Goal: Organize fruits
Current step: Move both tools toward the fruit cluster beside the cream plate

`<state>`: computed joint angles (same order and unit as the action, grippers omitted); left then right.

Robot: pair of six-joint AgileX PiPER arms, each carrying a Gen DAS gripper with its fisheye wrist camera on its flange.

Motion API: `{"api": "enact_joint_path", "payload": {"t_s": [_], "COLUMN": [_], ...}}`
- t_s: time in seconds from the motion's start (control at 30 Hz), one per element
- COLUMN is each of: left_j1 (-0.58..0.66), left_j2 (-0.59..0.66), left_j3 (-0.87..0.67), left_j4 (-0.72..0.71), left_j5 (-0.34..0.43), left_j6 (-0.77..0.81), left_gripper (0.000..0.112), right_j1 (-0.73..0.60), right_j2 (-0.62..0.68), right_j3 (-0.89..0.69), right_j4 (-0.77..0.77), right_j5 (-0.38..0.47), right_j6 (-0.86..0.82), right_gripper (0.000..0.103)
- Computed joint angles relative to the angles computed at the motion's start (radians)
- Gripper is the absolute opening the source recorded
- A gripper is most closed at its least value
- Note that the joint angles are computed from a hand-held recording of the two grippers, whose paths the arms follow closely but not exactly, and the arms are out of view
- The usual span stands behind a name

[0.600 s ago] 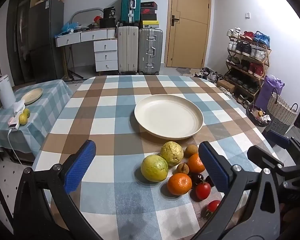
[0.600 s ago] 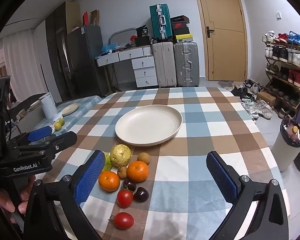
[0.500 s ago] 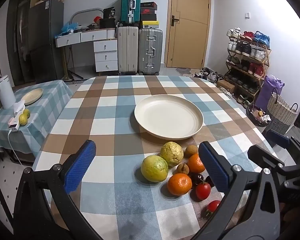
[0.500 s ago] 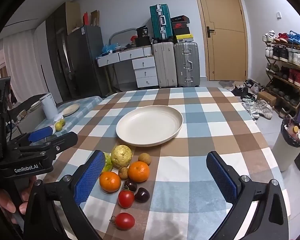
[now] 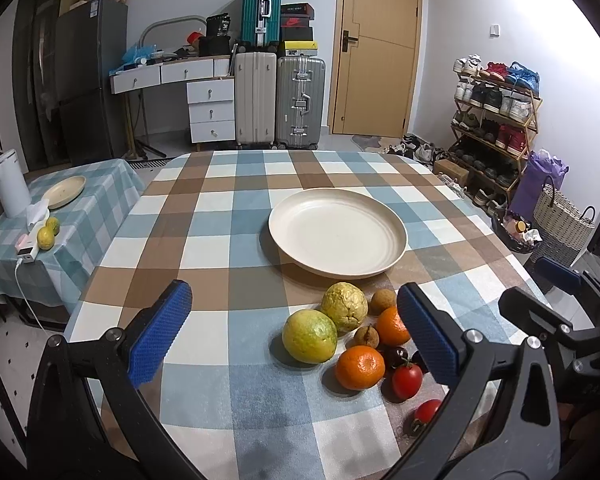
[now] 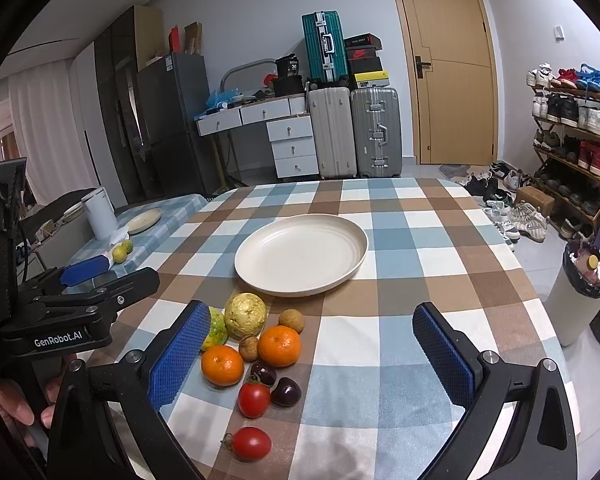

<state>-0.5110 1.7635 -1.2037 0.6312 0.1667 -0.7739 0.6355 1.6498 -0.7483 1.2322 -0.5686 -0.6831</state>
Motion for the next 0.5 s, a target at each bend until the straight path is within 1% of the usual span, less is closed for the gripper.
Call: {"api": "enact_joint_path", "payload": {"t_s": [0.03,0.07,0.13,0.3,0.33,0.43,0.47,0.5], "left_j1": [-0.002,-0.009,-0.012,-0.018,-0.020,-0.021,-0.021,-0.020], "left_j2": [0.003,0.026,0.030,0.029,0.028,0.028,0.036,0.037], "left_j3": [-0.001,-0.010,-0.007,0.000,0.004,0.013,0.011,0.011], "left_j4": [0.011,0.058,0.110,0.144,0.168,0.321,0.346,0.331], "left_j5": [-0.002,-0.009,-0.015,-0.009,-0.010,-0.017,-0.020,-0.022], "left_j6": [-0.012,-0.065,-0.118,-0.156,-0.177,-0.321,-0.346,-0.331], "left_gripper": [0.102,0.102,0.102,0.102,0.102,0.102,0.102,0.102], "right_j1": [0.000,0.000,0.002,0.006,0.005,0.005,0.006,0.006], "right_j2": [0.000,-0.001,0.001,0.004,0.004,0.004,0.005,0.005], "right_j3": [0.000,0.001,0.000,-0.002,-0.002,-0.002,-0.002,-0.002], "right_j4": [0.000,-0.002,0.000,0.003,0.003,0.002,0.002,0.002], "right_j5": [0.000,0.001,-0.005,-0.007,-0.008,-0.006,-0.007,-0.007], "right_j6": [0.000,0.002,0.004,0.006,0.006,0.007,0.008,0.008], "right_gripper": [0.103,0.103,0.103,0.103,0.103,0.103,0.103,0.103]}}
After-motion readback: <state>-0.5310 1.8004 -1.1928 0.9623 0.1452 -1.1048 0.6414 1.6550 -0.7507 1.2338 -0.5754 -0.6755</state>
